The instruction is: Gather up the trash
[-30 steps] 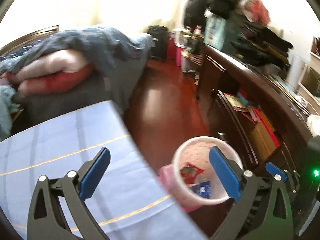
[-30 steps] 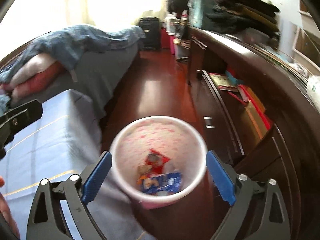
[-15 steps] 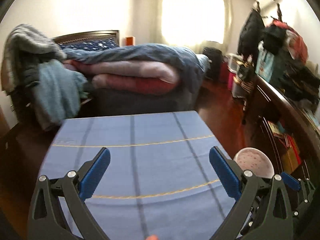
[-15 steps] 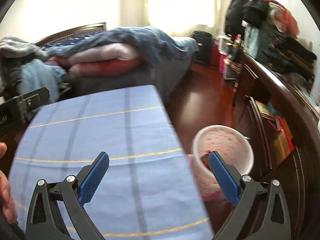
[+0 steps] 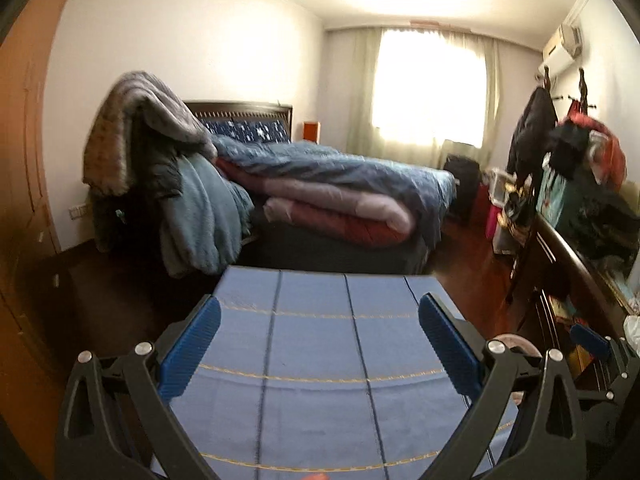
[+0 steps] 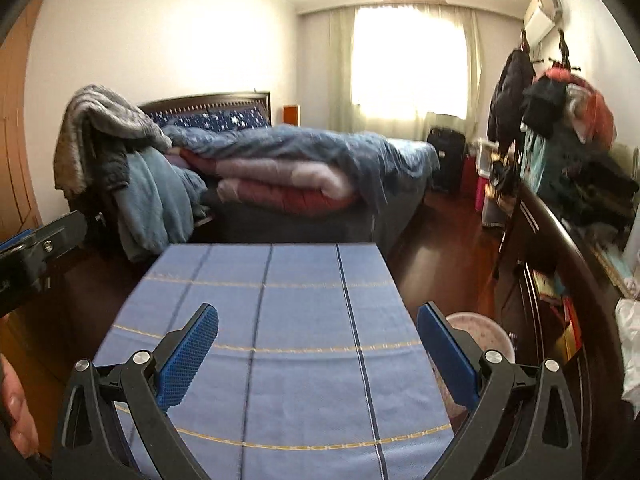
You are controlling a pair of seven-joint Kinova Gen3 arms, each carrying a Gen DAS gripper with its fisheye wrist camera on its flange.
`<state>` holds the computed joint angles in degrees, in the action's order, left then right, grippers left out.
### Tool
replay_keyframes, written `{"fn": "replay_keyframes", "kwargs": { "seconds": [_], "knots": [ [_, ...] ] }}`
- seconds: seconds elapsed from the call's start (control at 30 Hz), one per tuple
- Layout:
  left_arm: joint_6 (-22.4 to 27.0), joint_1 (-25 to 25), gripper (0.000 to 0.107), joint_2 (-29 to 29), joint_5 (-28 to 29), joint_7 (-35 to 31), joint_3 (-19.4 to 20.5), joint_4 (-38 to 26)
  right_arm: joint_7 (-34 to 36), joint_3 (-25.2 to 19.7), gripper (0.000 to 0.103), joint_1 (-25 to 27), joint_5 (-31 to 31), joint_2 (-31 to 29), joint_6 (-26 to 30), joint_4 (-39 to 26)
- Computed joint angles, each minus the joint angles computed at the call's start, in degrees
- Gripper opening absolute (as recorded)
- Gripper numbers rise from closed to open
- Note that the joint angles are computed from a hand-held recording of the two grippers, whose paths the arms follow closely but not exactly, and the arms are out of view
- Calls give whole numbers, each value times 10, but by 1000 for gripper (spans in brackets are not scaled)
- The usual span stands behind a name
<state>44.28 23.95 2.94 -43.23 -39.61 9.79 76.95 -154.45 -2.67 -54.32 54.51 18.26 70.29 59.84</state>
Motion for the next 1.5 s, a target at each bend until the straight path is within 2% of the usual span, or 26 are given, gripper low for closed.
{"fn": "replay_keyframes", "kwargs": {
  "seconds": [0.1, 0.3, 0.6, 0.97, 1.5],
  "knots": [
    [7, -4, 99, -23, -15, 4, 4, 5, 1, 3, 99, -21, 26, 3, 21, -24],
    [-15, -42, 99, -62, 3, -3, 23, 15, -5, 8, 99, -54, 67, 1, 41, -51],
    [-20, -81, 99, -83, 1, -12, 63, 15, -4, 9, 99, -91, 110, 4, 70, -64],
    [-23, -111, 99, -108, -21, 4, 103, 31, -27, -6, 99, -105, 147, -15, 88, -40],
    [-25, -145, 99, -124, 2, -13, 127, 34, -43, -22, 99, -112, 173, -23, 107, -32]
  ]
}}
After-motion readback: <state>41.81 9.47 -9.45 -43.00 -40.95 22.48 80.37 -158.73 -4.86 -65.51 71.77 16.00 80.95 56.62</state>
